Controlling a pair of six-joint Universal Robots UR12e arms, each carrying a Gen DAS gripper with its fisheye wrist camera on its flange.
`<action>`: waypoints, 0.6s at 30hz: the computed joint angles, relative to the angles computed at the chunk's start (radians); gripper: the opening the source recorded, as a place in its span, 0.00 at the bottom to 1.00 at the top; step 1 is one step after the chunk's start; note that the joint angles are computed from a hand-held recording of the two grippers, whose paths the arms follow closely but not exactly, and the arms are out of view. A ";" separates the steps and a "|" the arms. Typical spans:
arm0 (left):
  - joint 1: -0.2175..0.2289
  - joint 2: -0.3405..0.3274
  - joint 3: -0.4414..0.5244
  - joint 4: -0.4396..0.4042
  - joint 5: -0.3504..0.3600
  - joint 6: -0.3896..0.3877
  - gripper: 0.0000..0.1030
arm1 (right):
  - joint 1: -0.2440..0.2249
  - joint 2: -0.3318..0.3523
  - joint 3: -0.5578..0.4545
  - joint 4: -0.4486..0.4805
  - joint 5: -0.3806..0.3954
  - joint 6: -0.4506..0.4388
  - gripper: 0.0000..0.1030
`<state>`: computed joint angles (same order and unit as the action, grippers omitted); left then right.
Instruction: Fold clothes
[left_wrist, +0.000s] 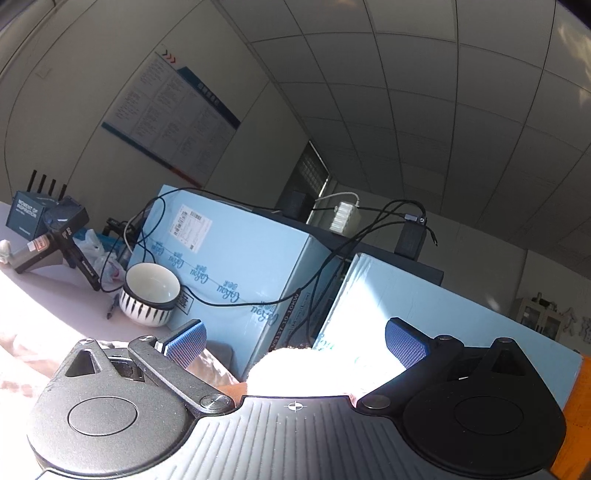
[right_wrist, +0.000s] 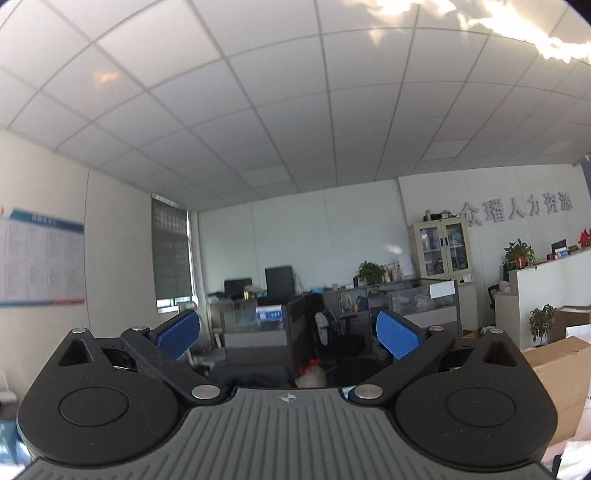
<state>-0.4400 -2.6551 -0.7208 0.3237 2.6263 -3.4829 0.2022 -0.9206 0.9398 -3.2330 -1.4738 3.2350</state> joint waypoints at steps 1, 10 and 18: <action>0.001 0.007 -0.013 -0.014 -0.010 -0.015 1.00 | 0.000 0.023 -0.016 0.034 0.010 -0.035 1.00; 0.016 0.064 -0.118 -0.078 -0.069 -0.189 1.00 | 0.009 0.224 -0.203 0.325 0.120 -0.247 1.00; 0.029 0.134 -0.231 -0.203 -0.070 -0.451 1.00 | 0.022 0.353 -0.299 0.470 0.304 -0.420 1.00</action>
<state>-0.4112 -2.5215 -0.9516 0.1204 2.5560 -3.9339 0.2242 -0.5677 0.6407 -2.7629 -1.1700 2.8151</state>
